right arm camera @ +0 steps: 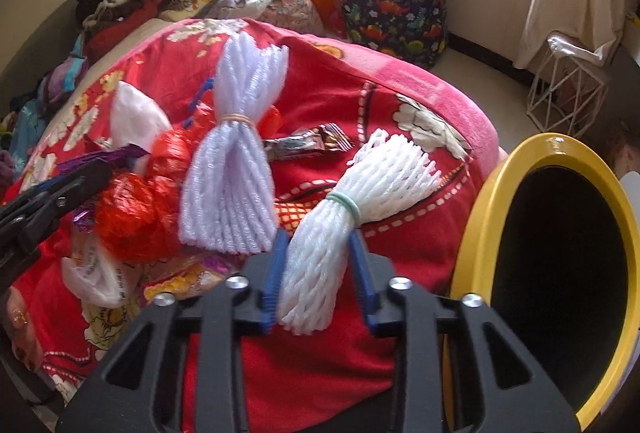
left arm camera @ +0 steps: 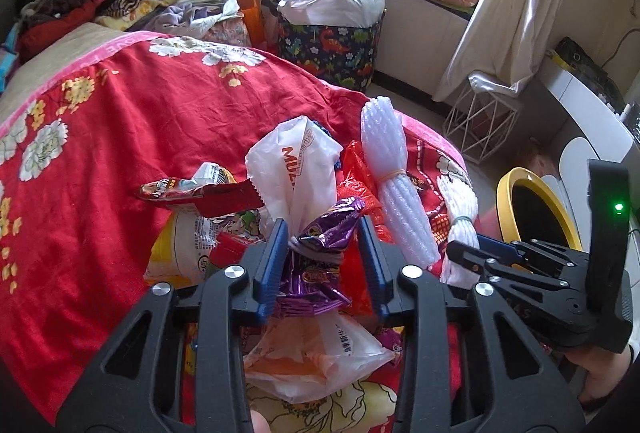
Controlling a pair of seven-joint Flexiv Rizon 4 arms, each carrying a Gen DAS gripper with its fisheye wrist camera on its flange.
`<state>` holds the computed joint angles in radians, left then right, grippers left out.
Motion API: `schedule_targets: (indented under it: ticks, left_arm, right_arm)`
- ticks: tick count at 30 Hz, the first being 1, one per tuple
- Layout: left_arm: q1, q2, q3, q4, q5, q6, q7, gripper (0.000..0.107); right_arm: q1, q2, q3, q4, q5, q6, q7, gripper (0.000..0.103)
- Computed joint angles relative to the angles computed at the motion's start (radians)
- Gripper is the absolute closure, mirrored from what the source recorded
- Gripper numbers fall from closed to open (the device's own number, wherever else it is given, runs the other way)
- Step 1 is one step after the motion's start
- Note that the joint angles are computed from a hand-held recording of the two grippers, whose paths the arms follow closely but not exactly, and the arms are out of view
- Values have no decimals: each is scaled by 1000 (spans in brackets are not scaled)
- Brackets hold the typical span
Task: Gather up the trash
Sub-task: 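Grasp the white foam net with the right tool while the left tool grasps the purple wrapper, then carry both items over the yellow bin and open both tools to drop them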
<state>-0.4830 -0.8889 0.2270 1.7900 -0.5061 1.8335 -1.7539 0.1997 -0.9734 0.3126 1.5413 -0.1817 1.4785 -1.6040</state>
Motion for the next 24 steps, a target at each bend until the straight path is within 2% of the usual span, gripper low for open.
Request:
schedule_targets:
  ticks: [3, 7, 10, 13, 17, 24]
  left_arm:
    - [3, 4, -3, 3, 0, 9, -6, 88]
    - [28, 30, -38, 34, 1, 77, -21, 88]
    - [15, 47, -38, 47, -30, 118, -7, 88]
    - [32, 65, -77, 51, -45, 151, 7, 88]
    - [31, 70, -102, 27, -72, 172, 42, 88]
    - [-8, 37, -106, -70, -129, 148, 117, 88]
  right_arm:
    - [-40, 0, 52, 12, 9, 43, -27, 80]
    - [-108, 4, 133, 35, 7, 91, -67, 80]
    - [-157, 6, 183, 55, -2, 115, -87, 80]
    - [-198, 12, 219, 79, -12, 142, -96, 80]
    - [-250, 24, 251, 126, -42, 201, -99, 80]
    - [-333, 39, 279, 192, -130, 294, -58, 80]
